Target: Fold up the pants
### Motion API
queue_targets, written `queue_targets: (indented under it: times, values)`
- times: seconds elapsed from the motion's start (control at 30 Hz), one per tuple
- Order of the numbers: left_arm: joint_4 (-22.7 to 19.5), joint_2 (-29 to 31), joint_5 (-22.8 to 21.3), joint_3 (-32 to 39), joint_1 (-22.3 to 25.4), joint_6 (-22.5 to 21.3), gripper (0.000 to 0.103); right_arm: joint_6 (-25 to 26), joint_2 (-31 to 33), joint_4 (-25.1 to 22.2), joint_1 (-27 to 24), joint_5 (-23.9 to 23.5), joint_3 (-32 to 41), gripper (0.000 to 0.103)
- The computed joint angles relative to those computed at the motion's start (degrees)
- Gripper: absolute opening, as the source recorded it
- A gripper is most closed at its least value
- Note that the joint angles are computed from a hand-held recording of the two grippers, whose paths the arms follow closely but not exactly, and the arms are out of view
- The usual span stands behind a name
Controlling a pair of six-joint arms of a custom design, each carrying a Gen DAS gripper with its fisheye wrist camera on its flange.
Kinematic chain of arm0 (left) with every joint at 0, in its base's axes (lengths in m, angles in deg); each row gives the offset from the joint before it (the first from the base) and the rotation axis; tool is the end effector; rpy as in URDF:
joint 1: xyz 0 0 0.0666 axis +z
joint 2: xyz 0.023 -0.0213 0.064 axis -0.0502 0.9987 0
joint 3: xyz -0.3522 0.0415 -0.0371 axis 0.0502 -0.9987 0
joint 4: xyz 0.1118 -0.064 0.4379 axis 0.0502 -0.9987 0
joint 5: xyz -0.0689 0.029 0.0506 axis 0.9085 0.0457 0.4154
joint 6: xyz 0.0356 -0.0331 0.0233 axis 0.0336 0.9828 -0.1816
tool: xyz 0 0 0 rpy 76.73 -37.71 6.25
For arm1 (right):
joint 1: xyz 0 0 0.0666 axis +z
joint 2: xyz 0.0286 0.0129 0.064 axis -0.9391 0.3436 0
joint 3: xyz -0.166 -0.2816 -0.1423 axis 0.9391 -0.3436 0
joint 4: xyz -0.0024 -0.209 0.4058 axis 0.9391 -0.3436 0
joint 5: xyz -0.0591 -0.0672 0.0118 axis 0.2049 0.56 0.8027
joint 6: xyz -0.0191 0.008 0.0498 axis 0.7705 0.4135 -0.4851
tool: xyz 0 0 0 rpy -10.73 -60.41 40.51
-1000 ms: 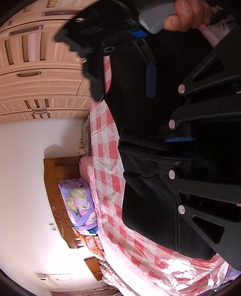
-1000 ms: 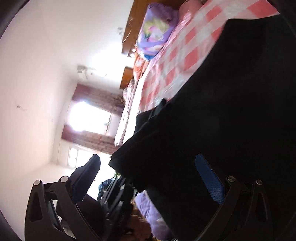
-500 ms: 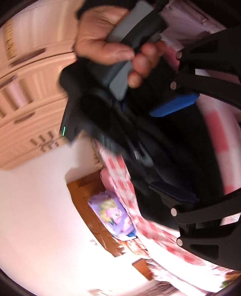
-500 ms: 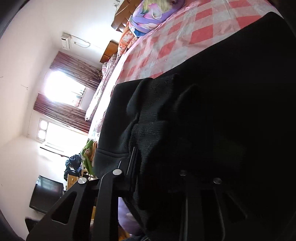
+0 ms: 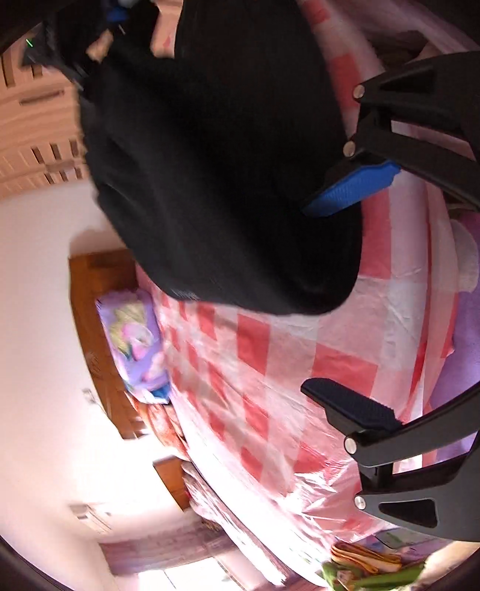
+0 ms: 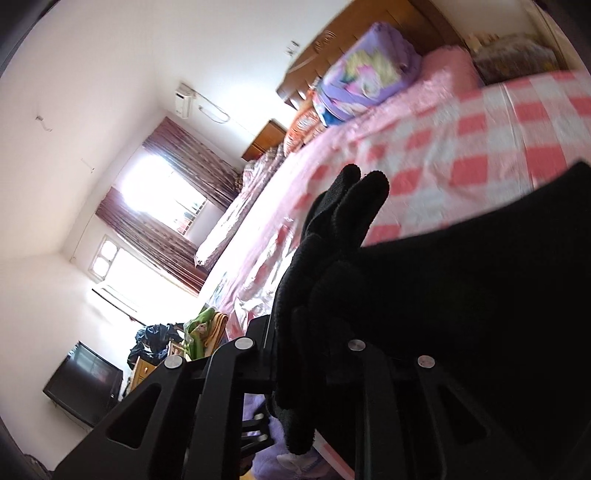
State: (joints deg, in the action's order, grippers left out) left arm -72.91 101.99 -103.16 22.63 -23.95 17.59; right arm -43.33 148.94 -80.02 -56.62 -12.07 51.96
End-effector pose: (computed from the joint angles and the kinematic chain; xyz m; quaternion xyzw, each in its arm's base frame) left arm 0.5582 -0.1996 0.3894 0.0362 0.8813 0.0934 0.4618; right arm 0.7066 0.1934 0.5102 -0.1003 0.8225 0.4805 0.2875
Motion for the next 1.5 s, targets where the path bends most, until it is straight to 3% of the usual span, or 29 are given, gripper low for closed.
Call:
queue_targets:
  times: [0.13,0.23,0.3,0.37,0.43,0.6,0.73,0.97,1.13,1.3,1.4,1.43,1.5]
  values:
    - [-2.64,2.18,0.48,2.74,0.74,6.73,0.091,0.97,-6.31,4.91,-1.80,2.32,-8.78,0.019]
    - [-1.51,1.96,0.22,2.53,0.50,4.85,0.096,1.87,-11.75,7.54,-4.24,3.96,-18.66,0.019]
    - [-1.65,2.21,0.61,2.62,0.45,4.55,0.097,2.39,-12.34,6.37,-5.34,4.64,-22.69,0.019]
    - [-3.04,2.61,5.28,3.24,1.45,8.53,0.097,1.61,-11.10,4.52,-5.91,5.91,-25.40,0.019]
    - [-3.60,2.85,8.42,3.25,2.20,11.64,0.098,-2.31,-11.41,9.96,-6.67,3.23,-29.29,0.018]
    - [-5.43,3.12,6.70,4.26,1.29,11.30,0.099,2.47,-11.62,7.33,-6.14,5.46,-27.85,0.018]
    - [-5.28,3.36,7.57,4.21,1.64,12.62,0.101,-0.29,-12.35,9.58,-6.75,3.07,-30.04,0.018]
    - [-5.20,2.52,9.07,3.22,1.84,14.59,0.102,1.35,-13.37,8.32,-6.63,4.38,-29.58,0.018]
    - [-5.88,2.74,5.10,4.01,0.47,11.44,0.102,0.40,-15.37,9.81,-6.97,5.45,-32.02,0.018]
    - [-6.04,2.88,0.79,4.76,-1.44,6.57,0.102,-2.50,-18.41,14.71,-7.75,6.88,-34.82,0.018]
    - [-6.22,3.45,-1.36,5.35,-2.15,4.62,0.102,-0.48,-16.79,10.38,-7.90,7.88,-33.07,0.018]
    - [-6.48,3.66,-1.25,5.49,-2.05,4.84,0.102,-0.37,-15.97,8.98,-7.84,7.90,-32.89,0.018]
    - [-7.26,3.60,1.68,5.47,-1.18,6.83,0.102,-2.29,-16.42,12.16,-8.37,6.41,-35.32,0.018]
